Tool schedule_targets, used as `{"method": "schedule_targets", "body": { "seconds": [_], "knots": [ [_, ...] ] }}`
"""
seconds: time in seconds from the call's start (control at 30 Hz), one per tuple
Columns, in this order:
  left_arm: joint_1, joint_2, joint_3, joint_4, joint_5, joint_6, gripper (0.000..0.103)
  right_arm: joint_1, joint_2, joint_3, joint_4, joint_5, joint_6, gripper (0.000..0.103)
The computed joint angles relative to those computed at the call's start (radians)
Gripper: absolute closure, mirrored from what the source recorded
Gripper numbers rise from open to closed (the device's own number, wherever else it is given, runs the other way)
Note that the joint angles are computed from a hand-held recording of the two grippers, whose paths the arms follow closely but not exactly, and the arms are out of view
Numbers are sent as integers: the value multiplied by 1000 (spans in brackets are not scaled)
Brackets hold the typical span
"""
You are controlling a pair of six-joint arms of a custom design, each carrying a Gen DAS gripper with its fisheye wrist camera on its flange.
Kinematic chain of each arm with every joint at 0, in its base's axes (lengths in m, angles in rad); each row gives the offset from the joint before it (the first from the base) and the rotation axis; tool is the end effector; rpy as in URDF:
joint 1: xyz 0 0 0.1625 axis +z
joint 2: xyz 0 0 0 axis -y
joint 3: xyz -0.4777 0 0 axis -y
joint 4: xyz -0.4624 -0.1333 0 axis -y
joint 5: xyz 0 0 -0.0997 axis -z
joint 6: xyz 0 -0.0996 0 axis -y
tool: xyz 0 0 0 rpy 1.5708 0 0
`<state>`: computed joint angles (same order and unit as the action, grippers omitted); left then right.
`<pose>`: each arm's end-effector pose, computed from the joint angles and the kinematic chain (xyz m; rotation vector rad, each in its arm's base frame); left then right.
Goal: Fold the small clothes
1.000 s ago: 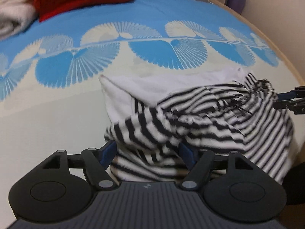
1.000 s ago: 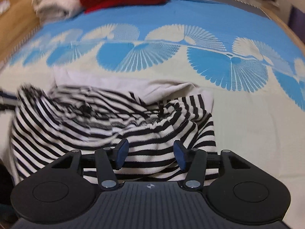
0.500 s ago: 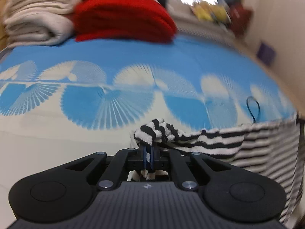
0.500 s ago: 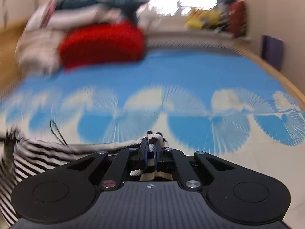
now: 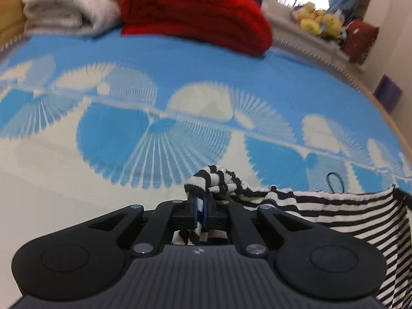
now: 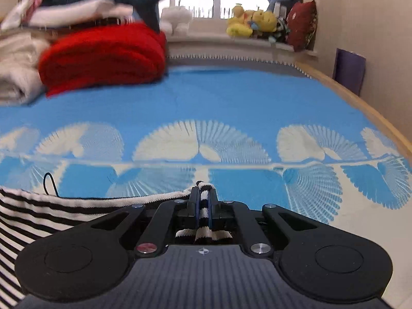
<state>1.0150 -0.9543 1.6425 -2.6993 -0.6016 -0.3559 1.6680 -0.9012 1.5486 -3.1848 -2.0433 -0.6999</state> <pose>-0.2114 -0.7487 0.2501 -0.0395 2.2814 -0.9805 0.1647 -0.7827 0.2898 0.6110 -2.1834 0.9666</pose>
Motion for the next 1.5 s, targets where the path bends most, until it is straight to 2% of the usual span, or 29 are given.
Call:
{"method": "schedule_targets", "body": {
  "seconds": [0.07, 0.1, 0.13, 0.2, 0.27, 0.37, 0.5, 0.63, 0.73, 0.8, 0.87, 0.9, 0.93, 0.97, 1.0, 1.1, 1.23, 1.4, 1.43, 1.47, 1.5],
  "knots": [
    [25, -3, -29, 120, -64, -97, 95, -2, 27, -35, 91, -64, 22, 94],
    [37, -6, -42, 180, -100, -143, 82, -4, 40, -55, 156, -103, 44, 91],
    [48, -12, -54, 241, -145, -186, 66, -6, 51, -68, 200, -141, 63, 82],
    [53, -28, -62, 327, -170, -236, 54, -6, 48, -65, 219, -160, 73, 79],
    [47, -54, -45, 337, -172, -247, 51, -2, 16, -57, 249, -129, 103, 70],
    [41, -115, 2, 296, -222, -252, 48, -8, -55, -30, 273, -34, 154, 56],
    [9, -198, 69, 302, -242, -270, 48, -17, -169, 22, 307, 25, 226, 56],
    [-46, -268, 72, 511, -235, -344, 50, -34, -299, 65, 485, 65, 366, 55],
    [-108, -309, 108, 618, -140, -388, 50, -45, -380, 127, 553, 60, 345, 50],
    [-129, -338, 157, 620, -129, -383, 50, -52, -416, 174, 561, 34, 324, 48],
    [-122, -360, 220, 595, -158, -409, 51, -70, -439, 203, 616, 12, 348, 48],
    [-108, -365, 235, 609, -186, -439, 56, -76, -435, 192, 691, -24, 393, 48],
    [-82, -362, 233, 665, -249, -486, 67, -80, -438, 190, 724, -43, 420, 48],
    [-60, -355, 224, 710, -293, -540, 73, -80, -439, 192, 724, -57, 431, 48],
    [-56, -355, 222, 713, -301, -561, 74, -82, -436, 193, 720, -75, 438, 48],
    [-53, -354, 233, 656, -297, -507, 70, -92, -428, 184, 744, -79, 476, 48],
    [-29, -338, 215, 726, -353, -533, 70, -101, -414, 168, 792, -88, 503, 48],
    [-28, -317, 206, 730, -364, -464, 71, -109, -397, 159, 843, -120, 512, 50],
    [-32, -313, 206, 738, -351, -456, 79, -108, -396, 160, 845, -119, 501, 59],
    [-35, -312, 208, 734, -350, -437, 88, -108, -397, 161, 849, -111, 489, 78],
    [-39, -312, 210, 729, -348, -415, 101, -109, -401, 162, 853, -98, 481, 84]
  ]
}}
